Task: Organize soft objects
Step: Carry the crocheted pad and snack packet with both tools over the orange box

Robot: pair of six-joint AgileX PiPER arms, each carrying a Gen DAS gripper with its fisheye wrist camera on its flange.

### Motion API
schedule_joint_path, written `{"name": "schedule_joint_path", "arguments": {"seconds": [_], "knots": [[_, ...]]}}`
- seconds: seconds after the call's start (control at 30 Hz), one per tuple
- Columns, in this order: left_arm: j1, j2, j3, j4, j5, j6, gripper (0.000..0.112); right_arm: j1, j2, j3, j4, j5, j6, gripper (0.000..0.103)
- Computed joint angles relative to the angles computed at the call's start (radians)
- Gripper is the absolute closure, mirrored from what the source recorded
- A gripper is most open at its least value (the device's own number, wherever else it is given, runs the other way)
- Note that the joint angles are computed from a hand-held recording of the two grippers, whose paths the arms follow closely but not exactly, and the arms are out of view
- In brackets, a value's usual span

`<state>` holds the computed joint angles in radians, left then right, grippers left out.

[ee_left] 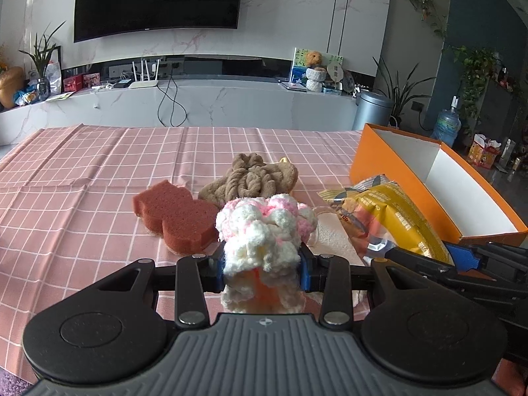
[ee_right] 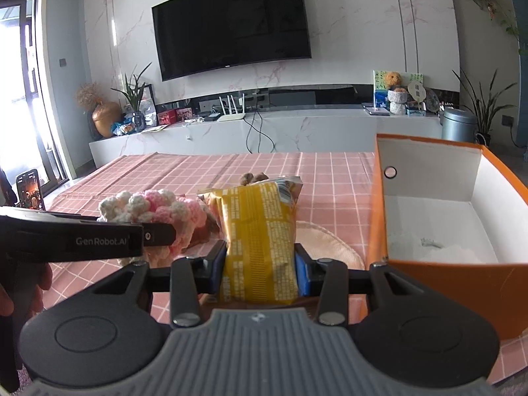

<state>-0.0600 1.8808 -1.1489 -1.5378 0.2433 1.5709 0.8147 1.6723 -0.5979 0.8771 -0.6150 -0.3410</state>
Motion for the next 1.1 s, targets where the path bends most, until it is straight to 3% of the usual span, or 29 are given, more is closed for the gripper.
{"name": "schedule_joint_path", "arguments": {"seconds": [0.17,0.57,0.93,1.1], "knots": [[-0.005,-0.004,-0.004,-0.034,0.025,0.032,0.068,0.002,-0.043,0.021,0.060,-0.022,-0.033,0.062],[-0.030,0.069,-0.211,0.220,0.165,-0.244,0.068,-0.114,-0.210,0.069,0.168,0.016,-0.174,0.062],[-0.074,0.244,-0.562,0.527,0.387,-0.523,0.068,-0.340,-0.258,0.067,0.229,0.112,-0.341,0.061],[-0.103,0.423,-0.923,0.730,0.623,-0.740,0.068,-0.439,-0.239,0.057,0.172,0.166,-0.312,0.061]]}}
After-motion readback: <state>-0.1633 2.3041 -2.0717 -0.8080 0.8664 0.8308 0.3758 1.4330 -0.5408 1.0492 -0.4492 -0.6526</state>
